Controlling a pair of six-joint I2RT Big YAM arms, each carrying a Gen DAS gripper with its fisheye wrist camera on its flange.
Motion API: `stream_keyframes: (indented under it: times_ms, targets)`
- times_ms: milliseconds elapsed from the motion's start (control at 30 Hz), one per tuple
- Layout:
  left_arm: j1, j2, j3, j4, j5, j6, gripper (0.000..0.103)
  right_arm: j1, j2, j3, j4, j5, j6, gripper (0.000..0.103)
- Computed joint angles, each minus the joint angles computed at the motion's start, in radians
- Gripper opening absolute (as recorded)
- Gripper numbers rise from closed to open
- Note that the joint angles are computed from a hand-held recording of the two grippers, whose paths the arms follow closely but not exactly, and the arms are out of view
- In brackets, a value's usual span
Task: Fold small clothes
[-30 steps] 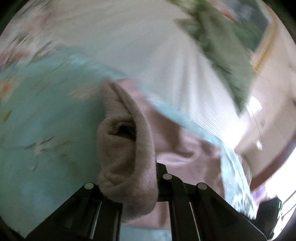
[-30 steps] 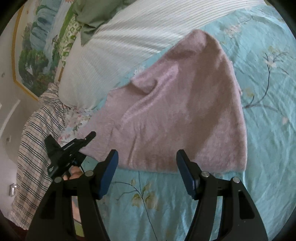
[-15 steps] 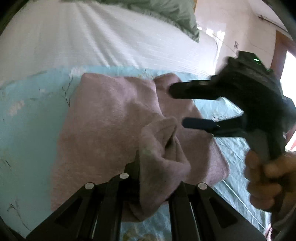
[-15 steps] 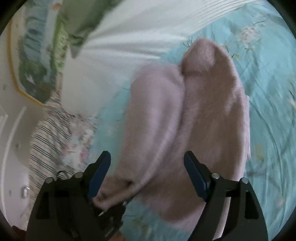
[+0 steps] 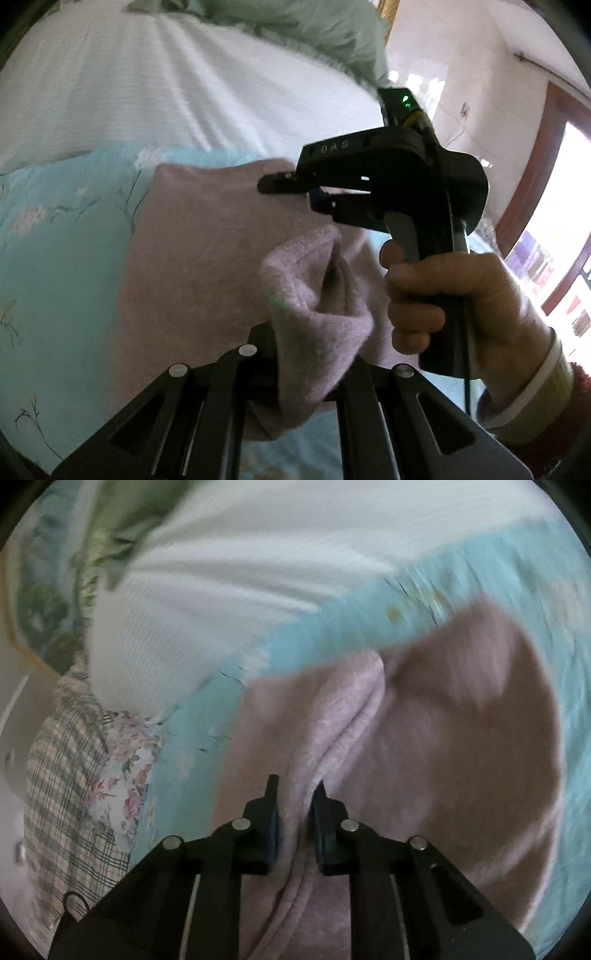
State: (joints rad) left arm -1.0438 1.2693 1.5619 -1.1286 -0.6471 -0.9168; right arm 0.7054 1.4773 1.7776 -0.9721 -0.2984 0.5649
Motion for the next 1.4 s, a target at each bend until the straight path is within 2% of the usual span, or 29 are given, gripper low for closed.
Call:
stream_keyframes:
  times_ms: [100, 200, 333, 433, 500, 567, 667, 733, 767, 800, 833, 867, 900, 967, 1033, 1100, 1233, 1300, 1400]
  targets:
    - [-0.003, 0.033, 0.045, 0.047, 0.034, 0.022, 0.005, -0.017, -0.043, 0.010, -0.011, 0.020, -0.071, 0.016]
    - [-0.001, 0.094, 0.083, 0.075, 0.083, 0.027, 0.005, -0.058, -0.079, -0.028, -0.042, 0.043, -0.095, 0.016]
    - [0.021, 0.152, 0.088, 0.085, 0.176, 0.011, 0.005, -0.117, -0.101, -0.114, -0.079, 0.038, -0.083, 0.015]
    - [0.029, 0.156, 0.080, 0.097, 0.198, 0.005, 0.005, -0.141, -0.121, -0.170, -0.052, 0.020, -0.069, 0.015]
    - [0.038, 0.157, 0.081, 0.105, 0.202, 0.030, 0.006, -0.147, -0.133, -0.185, -0.023, 0.019, -0.066, 0.015]
    - [0.043, 0.163, 0.084, 0.100, 0.219, 0.064, 0.008, -0.143, -0.131, -0.185, -0.028, 0.037, -0.068, 0.015]
    - [0.058, 0.146, 0.054, 0.102, 0.259, 0.051, 0.014, -0.151, -0.136, -0.211, -0.034, 0.029, -0.051, 0.018]
    - [0.072, 0.128, 0.034, 0.112, 0.288, 0.038, 0.025, -0.150, -0.162, -0.241, -0.016, 0.042, -0.025, 0.028]
    - [0.073, 0.111, 0.019, 0.117, 0.302, 0.028, 0.030, -0.149, -0.178, -0.254, -0.012, 0.050, -0.008, 0.037]
    - [0.073, 0.097, 0.010, 0.116, 0.315, 0.016, 0.044, -0.148, -0.194, -0.268, -0.004, 0.054, 0.005, 0.048]
    - [0.067, 0.075, -0.007, 0.117, 0.322, -0.003, 0.056, -0.146, -0.217, -0.286, 0.015, 0.050, 0.016, 0.055]
    - [0.061, 0.048, -0.029, 0.121, 0.323, -0.020, 0.060, -0.141, -0.240, -0.303, 0.029, 0.060, 0.023, 0.071]
    - [0.051, 0.025, -0.042, 0.112, 0.313, -0.040, 0.068, -0.134, -0.255, -0.312, 0.035, 0.080, 0.023, 0.087]
    - [0.036, -0.029, -0.073, 0.091, 0.281, -0.059, 0.076, -0.125, -0.287, -0.332, 0.040, 0.105, 0.017, 0.091]
    - [0.026, -0.063, -0.084, 0.061, 0.246, -0.074, 0.081, -0.133, -0.302, -0.348, 0.038, 0.077, 0.029, 0.091]
    - [0.047, -0.094, -0.094, 0.030, 0.234, -0.095, 0.082, -0.143, -0.304, -0.362, 0.036, 0.033, 0.051, 0.091]
    - [0.178, -0.141, -0.141, 0.007, 0.317, -0.128, 0.082, -0.143, -0.291, -0.372, 0.040, -0.025, 0.064, 0.091]
    - [0.240, -0.159, -0.174, 0.040, 0.382, -0.128, 0.082, -0.139, -0.287, -0.376, 0.048, -0.042, 0.074, 0.091]
    - [0.276, -0.175, -0.204, 0.063, 0.437, -0.136, 0.082, -0.138, -0.280, -0.376, 0.048, -0.054, 0.074, 0.091]
